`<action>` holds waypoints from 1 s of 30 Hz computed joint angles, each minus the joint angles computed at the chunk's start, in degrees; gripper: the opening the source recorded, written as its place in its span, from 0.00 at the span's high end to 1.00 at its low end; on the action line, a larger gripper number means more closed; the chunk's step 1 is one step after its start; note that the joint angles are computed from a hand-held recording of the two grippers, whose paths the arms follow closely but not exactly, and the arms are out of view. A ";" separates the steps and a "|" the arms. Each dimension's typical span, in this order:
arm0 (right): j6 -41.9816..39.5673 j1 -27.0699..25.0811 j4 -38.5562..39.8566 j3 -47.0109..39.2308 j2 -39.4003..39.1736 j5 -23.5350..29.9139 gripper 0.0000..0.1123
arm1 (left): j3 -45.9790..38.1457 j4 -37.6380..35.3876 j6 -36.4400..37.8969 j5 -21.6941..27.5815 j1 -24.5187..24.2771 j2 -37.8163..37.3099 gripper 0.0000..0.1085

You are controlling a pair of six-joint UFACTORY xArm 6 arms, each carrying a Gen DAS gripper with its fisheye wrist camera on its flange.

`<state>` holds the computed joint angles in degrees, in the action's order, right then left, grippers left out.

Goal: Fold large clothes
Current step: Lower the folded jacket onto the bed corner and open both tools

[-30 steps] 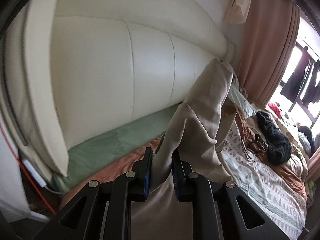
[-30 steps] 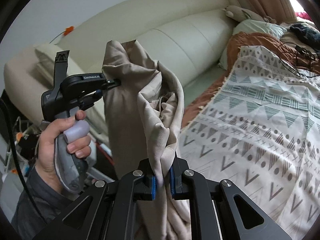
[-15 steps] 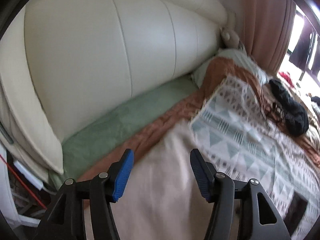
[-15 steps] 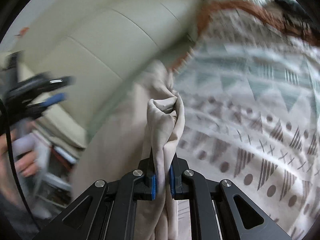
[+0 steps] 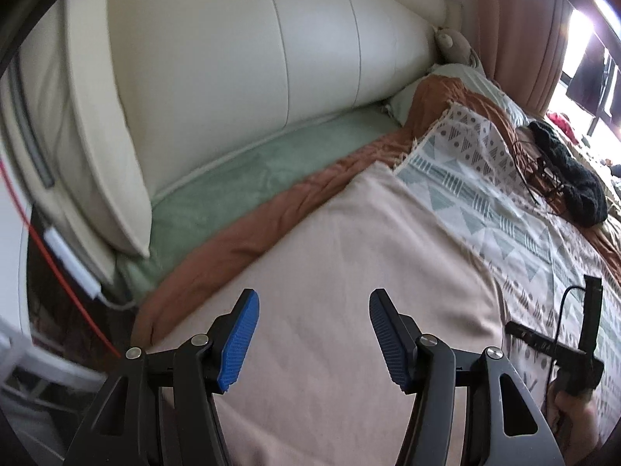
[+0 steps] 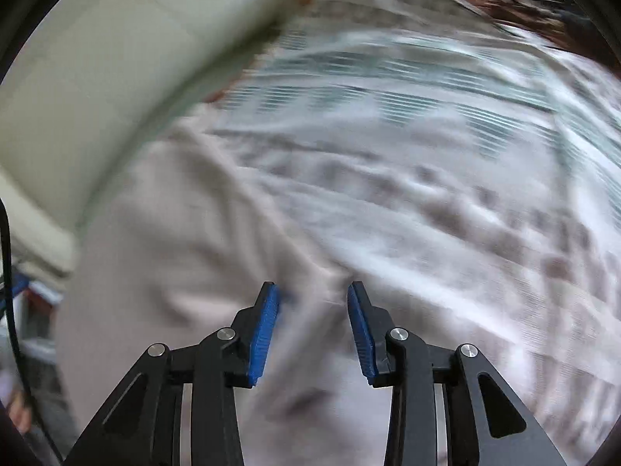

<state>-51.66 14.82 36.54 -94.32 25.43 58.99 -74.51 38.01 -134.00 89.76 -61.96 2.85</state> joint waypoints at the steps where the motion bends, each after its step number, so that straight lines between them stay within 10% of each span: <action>1: 0.01 -0.64 -0.13 -0.32 0.16 0.56 0.67 | -0.27 -0.31 -0.55 -0.01 -0.32 0.49 0.44; 7: -2.87 -3.86 0.60 0.54 -2.25 3.60 0.67 | -4.59 -2.05 -2.11 2.23 -2.56 4.90 0.43; 12: -5.72 -6.30 2.51 1.58 -5.46 7.93 0.64 | -9.48 -0.60 -3.62 5.07 -4.55 8.13 0.23; 18: -8.39 -8.94 3.51 3.26 -9.59 9.26 0.53 | -16.78 2.48 -2.50 8.34 -6.46 12.26 0.14; 23: -9.45 -11.81 4.88 1.04 -10.53 10.86 0.14 | -23.74 4.27 -0.39 10.40 -7.07 16.18 0.12; 30: -12.79 -17.65 7.99 -0.61 -12.63 10.24 0.11 | -41.08 9.28 6.86 15.92 -8.34 26.60 0.12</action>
<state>-64.45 -2.83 44.53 -94.93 12.80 69.23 -115.59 47.29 -127.13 105.68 -70.29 29.45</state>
